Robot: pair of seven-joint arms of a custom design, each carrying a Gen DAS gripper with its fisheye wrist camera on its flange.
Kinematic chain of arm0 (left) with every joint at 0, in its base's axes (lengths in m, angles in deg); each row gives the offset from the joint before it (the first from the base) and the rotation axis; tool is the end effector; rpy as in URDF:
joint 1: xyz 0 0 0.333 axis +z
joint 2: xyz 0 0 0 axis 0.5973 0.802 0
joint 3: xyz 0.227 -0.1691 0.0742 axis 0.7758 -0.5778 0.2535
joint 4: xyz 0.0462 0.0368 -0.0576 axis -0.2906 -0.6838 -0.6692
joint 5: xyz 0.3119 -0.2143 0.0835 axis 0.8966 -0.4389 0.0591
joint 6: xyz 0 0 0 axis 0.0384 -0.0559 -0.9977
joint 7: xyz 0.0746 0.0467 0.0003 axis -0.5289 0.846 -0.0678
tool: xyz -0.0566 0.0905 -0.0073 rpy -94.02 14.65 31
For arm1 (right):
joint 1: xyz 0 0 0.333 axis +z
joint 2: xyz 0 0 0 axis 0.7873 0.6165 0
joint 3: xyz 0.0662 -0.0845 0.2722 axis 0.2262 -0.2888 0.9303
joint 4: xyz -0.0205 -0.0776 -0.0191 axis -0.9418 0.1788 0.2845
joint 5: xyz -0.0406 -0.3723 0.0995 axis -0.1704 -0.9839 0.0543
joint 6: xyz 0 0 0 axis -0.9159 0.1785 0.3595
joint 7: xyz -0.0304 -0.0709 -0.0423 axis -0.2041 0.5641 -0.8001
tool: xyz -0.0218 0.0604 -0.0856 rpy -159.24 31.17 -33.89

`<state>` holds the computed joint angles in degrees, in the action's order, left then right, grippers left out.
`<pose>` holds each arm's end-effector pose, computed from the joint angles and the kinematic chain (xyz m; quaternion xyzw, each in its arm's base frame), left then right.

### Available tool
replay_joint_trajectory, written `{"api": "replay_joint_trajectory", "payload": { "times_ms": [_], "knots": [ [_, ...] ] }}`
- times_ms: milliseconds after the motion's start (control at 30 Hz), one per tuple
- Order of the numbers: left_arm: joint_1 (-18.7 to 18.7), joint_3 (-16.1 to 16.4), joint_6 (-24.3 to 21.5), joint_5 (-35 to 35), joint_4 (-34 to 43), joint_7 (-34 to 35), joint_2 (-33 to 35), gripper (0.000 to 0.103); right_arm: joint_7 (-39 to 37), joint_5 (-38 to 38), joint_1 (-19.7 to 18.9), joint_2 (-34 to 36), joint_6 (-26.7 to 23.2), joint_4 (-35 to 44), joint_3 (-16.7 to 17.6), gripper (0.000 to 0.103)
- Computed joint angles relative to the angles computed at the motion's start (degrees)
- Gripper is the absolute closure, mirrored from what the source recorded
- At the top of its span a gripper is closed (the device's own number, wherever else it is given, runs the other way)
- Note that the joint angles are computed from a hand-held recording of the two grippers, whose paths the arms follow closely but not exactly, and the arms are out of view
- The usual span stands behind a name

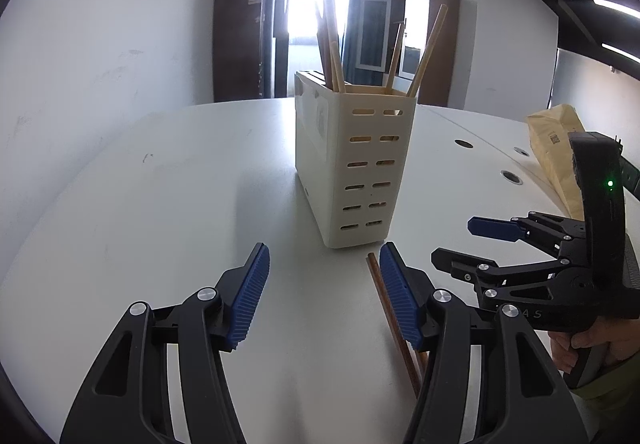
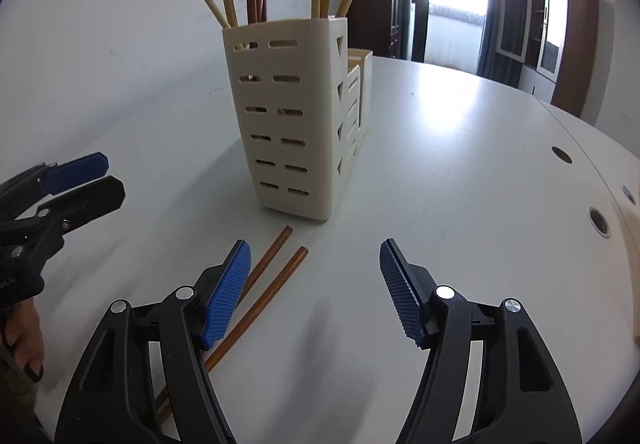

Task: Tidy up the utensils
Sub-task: 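Withdraw both open grippers toward the last two dark brown chopsticks, then close left gripper on one dark brown chopstick while right gripper closes on the other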

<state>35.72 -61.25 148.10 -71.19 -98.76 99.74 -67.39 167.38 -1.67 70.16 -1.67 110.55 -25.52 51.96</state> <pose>0.6013 -0.1521 0.4930 -0.5235 0.6992 -0.4064 0.2681 0.6476 0.2323 0.4681 -0.7208 0.5602 -0.2313 0.3363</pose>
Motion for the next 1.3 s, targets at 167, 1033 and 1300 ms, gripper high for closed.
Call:
{"api": "replay_joint_trajectory", "payload": {
  "times_ms": [167,1033,1300],
  "knots": [
    [-1.2,1.7,-0.8,3.4,0.1,-3.2,0.5,0.045,0.8,-1.0,0.8,2.2,-5.1,3.1,-0.4,0.036],
    [-2.2,3.1,-1.2,8.5,0.1,-7.3,0.7,0.043,1.6,-1.8,1.7,5.8,-13.2,7.6,0.0,0.055],
    [-4.7,6.5,-4.2,17.2,1.9,-14.9,2.3,0.043,-1.2,-0.1,0.6,3.7,-12.3,4.7,0.9,0.077]
  ]
}}
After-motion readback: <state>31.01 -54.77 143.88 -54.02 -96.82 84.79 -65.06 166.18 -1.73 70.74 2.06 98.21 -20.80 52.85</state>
